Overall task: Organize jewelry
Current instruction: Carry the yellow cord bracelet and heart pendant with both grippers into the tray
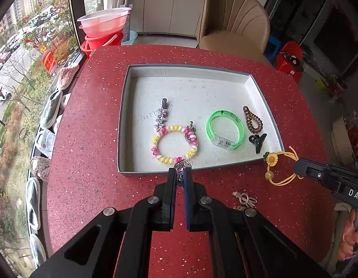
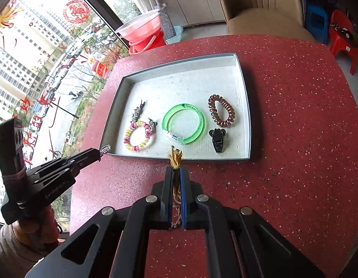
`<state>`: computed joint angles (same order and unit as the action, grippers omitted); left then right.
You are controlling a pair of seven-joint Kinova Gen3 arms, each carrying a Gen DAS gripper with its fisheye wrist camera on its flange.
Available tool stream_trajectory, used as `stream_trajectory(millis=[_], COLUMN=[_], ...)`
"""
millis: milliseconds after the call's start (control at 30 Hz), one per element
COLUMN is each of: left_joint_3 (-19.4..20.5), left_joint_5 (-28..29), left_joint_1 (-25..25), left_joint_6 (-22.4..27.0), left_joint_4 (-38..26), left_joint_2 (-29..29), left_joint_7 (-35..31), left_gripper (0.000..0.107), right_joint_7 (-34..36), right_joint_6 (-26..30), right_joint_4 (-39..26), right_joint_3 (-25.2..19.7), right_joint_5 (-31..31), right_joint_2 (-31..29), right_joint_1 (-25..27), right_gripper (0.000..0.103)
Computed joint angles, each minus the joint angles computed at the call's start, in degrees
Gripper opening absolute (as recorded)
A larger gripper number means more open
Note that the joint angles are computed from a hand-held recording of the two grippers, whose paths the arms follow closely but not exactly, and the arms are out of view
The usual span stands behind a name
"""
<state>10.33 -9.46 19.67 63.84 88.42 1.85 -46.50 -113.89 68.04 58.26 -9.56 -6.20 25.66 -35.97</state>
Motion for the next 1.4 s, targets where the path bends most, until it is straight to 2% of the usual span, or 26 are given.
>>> stream_trajectory(millis=[267,633,900,1300,1400], left_joint_3=[-1.9,-4.8,-6.2,-7.6,-7.8], left_joint_5=[-0.6,-2.2,-3.6,-5.9,-6.6], left_joint_1=[-1.0,0.2,1.3,3.8,4.3], left_joint_6=[-0.8,0.2,1.3,4.0,4.4], left_joint_4=[-4.7,-11.5,-15.4,-17.4,-17.3], left_joint_2=[5.4,12.8,17.2,21.2,21.5], left_joint_7=[-0.9,-0.2,-0.4,-0.3,-0.3], left_gripper=[0.024,0.024,0.024,0.024,0.024], right_joint_7=[2.3,2.7,2.2,1.7,1.3], right_joint_6=[2.8,7.7,12.7,20.5,21.4], right_joint_4=[-11.1,-25.6,-35.5,-44.1,-44.7], right_joint_3=[0.5,1.7,3.1,5.4,5.4], right_joint_5=[-1.0,-3.7,-3.3,-0.7,-0.8], right_joint_2=[7.7,17.6,23.5,28.9,29.6], right_joint_1=[0.5,2.0,1.8,0.9,1.2], right_gripper=[0.006,0.006,0.006,0.006,0.006])
